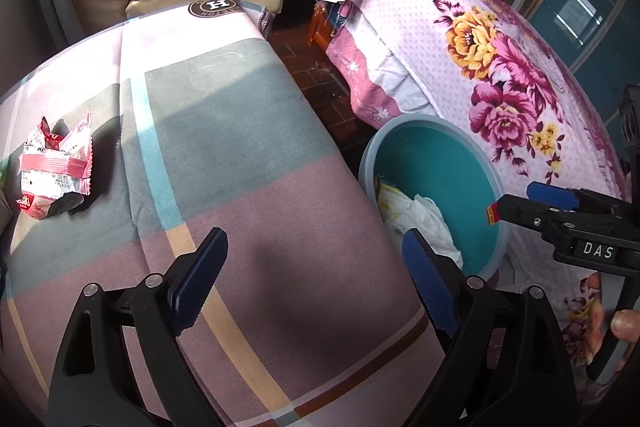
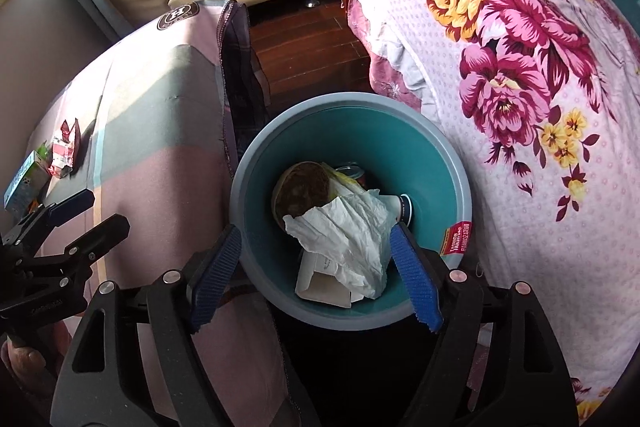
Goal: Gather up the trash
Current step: 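Open both grippers to drop the bowl and tissue into the bin, then move both grippers back to the table items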
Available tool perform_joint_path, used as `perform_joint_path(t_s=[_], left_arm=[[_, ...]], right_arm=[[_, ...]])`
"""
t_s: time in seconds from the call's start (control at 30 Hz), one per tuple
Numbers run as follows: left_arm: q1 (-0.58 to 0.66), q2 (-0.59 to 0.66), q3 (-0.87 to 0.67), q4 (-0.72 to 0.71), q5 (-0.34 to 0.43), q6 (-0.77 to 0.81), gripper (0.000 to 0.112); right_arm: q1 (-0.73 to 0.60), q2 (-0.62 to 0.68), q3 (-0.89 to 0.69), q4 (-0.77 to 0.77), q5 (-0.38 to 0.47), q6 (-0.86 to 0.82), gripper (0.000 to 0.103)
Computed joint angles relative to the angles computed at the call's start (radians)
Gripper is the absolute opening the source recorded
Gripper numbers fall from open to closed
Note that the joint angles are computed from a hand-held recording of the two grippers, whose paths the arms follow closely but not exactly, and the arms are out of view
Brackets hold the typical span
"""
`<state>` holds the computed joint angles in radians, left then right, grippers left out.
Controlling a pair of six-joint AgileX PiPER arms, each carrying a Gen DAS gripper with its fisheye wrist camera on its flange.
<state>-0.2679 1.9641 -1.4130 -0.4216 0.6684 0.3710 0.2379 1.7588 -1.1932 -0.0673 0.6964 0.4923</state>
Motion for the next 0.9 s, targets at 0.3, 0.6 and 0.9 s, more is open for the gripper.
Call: perform_joint_path(t_s=[0.3,0.6,0.9], left_arm=[[0.108,-0.073,0.068,-0.061,0.015,0.109,0.09],[0.282,-0.133,0.088,-0.073,0.058,0.222,0.09],[0.492,-0.149,0.029,-0.081,0.128,0.349,0.09]], right_arm=[[0.122,0.039,-0.131,-0.059,0.107,0.065,0.077],[0.27,0.166,-0.395,-0.096,0.252,0.07,0.077],[0.402,0.374,-0.799,-0.128,0.48,-0.006,0.077]])
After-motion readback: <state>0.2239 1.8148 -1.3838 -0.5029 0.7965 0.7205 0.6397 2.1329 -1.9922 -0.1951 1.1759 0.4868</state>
